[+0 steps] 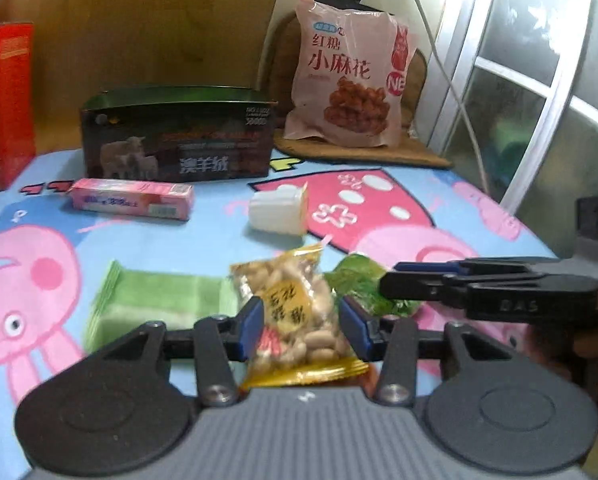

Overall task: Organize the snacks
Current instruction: 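Move the left tool back over the peanut bag toward the red bag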

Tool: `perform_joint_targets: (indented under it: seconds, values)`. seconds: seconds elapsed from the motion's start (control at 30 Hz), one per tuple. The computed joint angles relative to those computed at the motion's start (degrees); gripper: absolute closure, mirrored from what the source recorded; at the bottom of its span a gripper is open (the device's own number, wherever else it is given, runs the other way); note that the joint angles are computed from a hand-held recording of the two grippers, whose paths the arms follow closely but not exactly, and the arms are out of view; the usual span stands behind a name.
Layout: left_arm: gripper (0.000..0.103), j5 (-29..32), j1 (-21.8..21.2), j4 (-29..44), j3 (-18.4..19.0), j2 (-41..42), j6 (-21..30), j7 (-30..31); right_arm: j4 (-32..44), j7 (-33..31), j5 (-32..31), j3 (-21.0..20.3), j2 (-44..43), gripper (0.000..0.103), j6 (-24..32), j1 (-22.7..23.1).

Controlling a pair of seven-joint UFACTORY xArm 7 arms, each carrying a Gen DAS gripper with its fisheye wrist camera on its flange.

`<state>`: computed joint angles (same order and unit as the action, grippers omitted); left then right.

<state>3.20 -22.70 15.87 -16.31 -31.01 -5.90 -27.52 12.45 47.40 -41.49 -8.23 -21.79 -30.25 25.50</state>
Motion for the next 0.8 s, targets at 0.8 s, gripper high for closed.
perform_joint_targets:
  seconds: [0.8]
  values:
    - [0.057, -3.59, -10.12, -18.65, 11.21, -40.28, 22.13, -8.81, -7.07, 4.7, -2.82, -3.19, -6.6, 0.069, -2.26, 13.41]
